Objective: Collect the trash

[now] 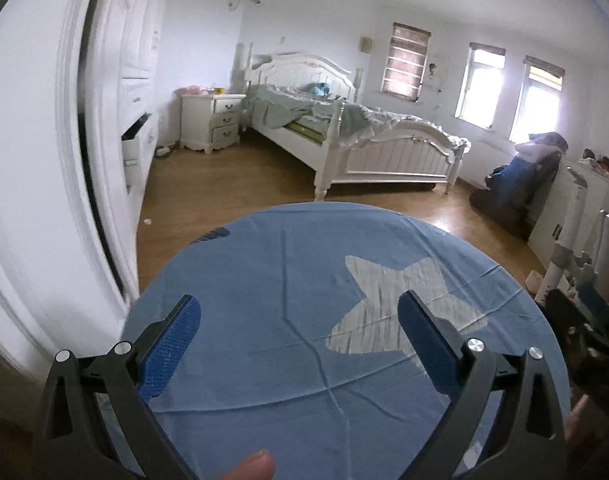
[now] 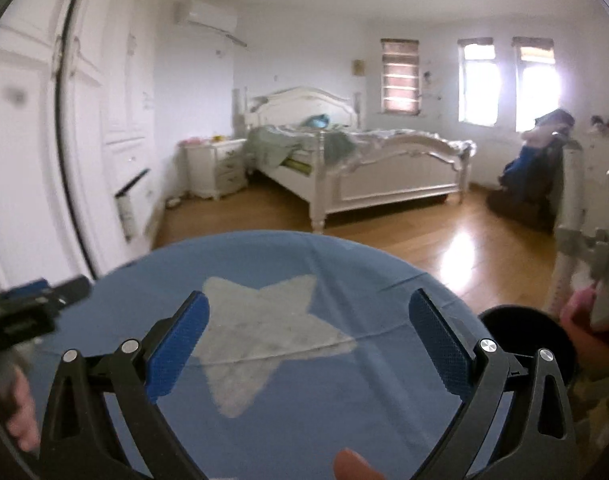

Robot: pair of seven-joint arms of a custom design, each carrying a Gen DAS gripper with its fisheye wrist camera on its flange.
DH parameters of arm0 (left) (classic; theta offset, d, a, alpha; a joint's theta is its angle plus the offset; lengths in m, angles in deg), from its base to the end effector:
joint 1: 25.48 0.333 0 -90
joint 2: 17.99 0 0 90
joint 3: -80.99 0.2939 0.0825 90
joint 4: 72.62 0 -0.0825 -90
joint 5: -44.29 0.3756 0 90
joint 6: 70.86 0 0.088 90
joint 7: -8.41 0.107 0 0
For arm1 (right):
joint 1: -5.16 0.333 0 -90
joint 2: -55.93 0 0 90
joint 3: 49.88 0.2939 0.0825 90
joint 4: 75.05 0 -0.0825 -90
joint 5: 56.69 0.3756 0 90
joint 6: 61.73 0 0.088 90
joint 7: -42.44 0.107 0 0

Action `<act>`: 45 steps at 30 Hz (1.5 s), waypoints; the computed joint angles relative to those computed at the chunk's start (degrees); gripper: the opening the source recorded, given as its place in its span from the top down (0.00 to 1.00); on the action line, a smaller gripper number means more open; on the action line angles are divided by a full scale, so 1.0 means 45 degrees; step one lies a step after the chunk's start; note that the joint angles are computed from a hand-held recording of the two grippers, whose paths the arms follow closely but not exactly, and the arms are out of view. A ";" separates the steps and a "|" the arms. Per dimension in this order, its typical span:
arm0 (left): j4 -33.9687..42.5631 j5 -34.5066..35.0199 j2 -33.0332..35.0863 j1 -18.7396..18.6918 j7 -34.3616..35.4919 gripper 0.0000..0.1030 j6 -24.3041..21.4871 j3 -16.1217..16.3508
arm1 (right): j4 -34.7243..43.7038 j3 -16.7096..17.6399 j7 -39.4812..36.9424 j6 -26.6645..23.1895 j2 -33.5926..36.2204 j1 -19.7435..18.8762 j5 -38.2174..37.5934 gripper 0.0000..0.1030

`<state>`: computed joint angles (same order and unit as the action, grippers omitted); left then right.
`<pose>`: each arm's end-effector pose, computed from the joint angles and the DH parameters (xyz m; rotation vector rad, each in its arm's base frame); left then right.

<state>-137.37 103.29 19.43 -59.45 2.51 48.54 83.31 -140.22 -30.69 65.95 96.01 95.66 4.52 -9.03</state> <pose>0.6558 -0.3650 0.4666 -2.0016 0.9234 -0.6941 0.7583 0.1264 0.4933 -1.8158 0.8873 -0.5824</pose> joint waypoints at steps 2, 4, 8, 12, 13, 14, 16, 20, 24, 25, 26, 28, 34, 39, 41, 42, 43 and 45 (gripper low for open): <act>0.0225 -0.0078 0.0231 0.0074 0.0119 0.05 0.0180 -0.0020 | 0.0275 -0.0072 0.0129 0.0210 0.0328 0.0042 -0.0047 0.05; 0.0645 -0.0205 0.0530 0.0072 0.0534 0.05 -0.0005 0.0025 | 0.0400 -0.0025 0.0279 0.0302 0.0529 -0.0025 -0.0049 0.05; 0.1174 -0.0387 0.0978 0.0017 0.1154 0.05 0.0027 0.0152 | 0.0277 0.0581 -0.0393 0.0565 0.0578 -0.0502 0.0583 0.05; 0.0546 -0.0330 0.0643 -0.0088 0.0724 0.05 0.0452 0.0335 | 0.0339 0.0935 -0.0879 0.0398 0.0620 -0.0797 0.1306 0.05; 0.0562 -0.0321 0.0658 -0.0078 0.0734 0.05 0.0437 0.0329 | 0.0325 0.0878 -0.0810 0.0339 0.0576 -0.0784 0.1409 0.05; 0.0950 -0.0427 0.0909 -0.0090 0.0905 0.05 0.0275 0.0270 | 0.0539 0.0673 -0.0433 0.0091 0.0689 -0.0704 0.1345 0.05; 0.1266 -0.0669 0.1127 -0.0035 0.1202 0.05 0.0197 0.0233 | 0.0610 0.0375 0.0162 -0.0193 0.0675 -0.0588 0.1231 0.05; 0.1245 -0.0636 0.1142 -0.0144 0.0985 0.05 0.0402 0.0401 | 0.0427 0.0413 0.0198 -0.0216 0.0538 -0.0713 0.1479 0.05; 0.1417 -0.0749 0.1260 -0.0130 0.1164 0.05 0.0420 0.0434 | 0.0367 0.0385 -0.0103 -0.0235 0.0464 -0.0738 0.1653 0.05; 0.1376 -0.0773 0.1242 -0.0125 0.1133 0.05 0.0448 0.0442 | 0.0343 0.0386 -0.0186 -0.0248 0.0445 -0.0743 0.1701 0.05; 0.1310 -0.0793 0.1204 -0.0100 0.1105 0.05 0.0513 0.0446 | 0.0319 0.0385 -0.0254 -0.0244 0.0425 -0.0744 0.1754 0.05; 0.1206 -0.0771 0.1147 -0.0105 0.1024 0.05 0.0571 0.0467 | 0.0287 0.0409 -0.0418 -0.0202 0.0402 -0.0753 0.1899 0.05; 0.1275 -0.0828 0.1189 -0.0120 0.1056 0.05 0.0509 0.0454 | 0.0335 0.0288 -0.0456 -0.0260 0.0410 -0.0689 0.2001 0.05; 0.0987 -0.0835 0.1004 -0.0043 0.1062 0.05 0.0616 0.0398 | 0.0340 0.0247 -0.0462 -0.0274 0.0408 -0.0666 0.2035 0.05; 0.1020 -0.0824 0.1025 -0.0055 0.1049 0.05 0.0595 0.0400 | 0.0330 0.0239 -0.0464 -0.0269 0.0402 -0.0657 0.2040 0.05; 0.1034 -0.0828 0.1032 -0.0057 0.1049 0.05 0.0578 0.0398 | 0.0331 0.0236 -0.0465 -0.0270 0.0402 -0.0655 0.2043 0.05; 0.0933 -0.0811 0.0969 -0.0049 0.1015 0.05 0.0616 0.0402 | 0.0312 0.0242 -0.0488 -0.0256 0.0390 -0.0659 0.2058 0.05; 0.0974 -0.0817 0.0994 -0.0036 0.1031 0.05 0.0619 0.0386 | 0.0294 0.0245 -0.0508 -0.0240 0.0379 -0.0655 0.2077 0.05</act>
<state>-132.99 99.61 23.91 -59.61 7.15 51.33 85.04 -138.90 -29.59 63.66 94.93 97.37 1.57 0.32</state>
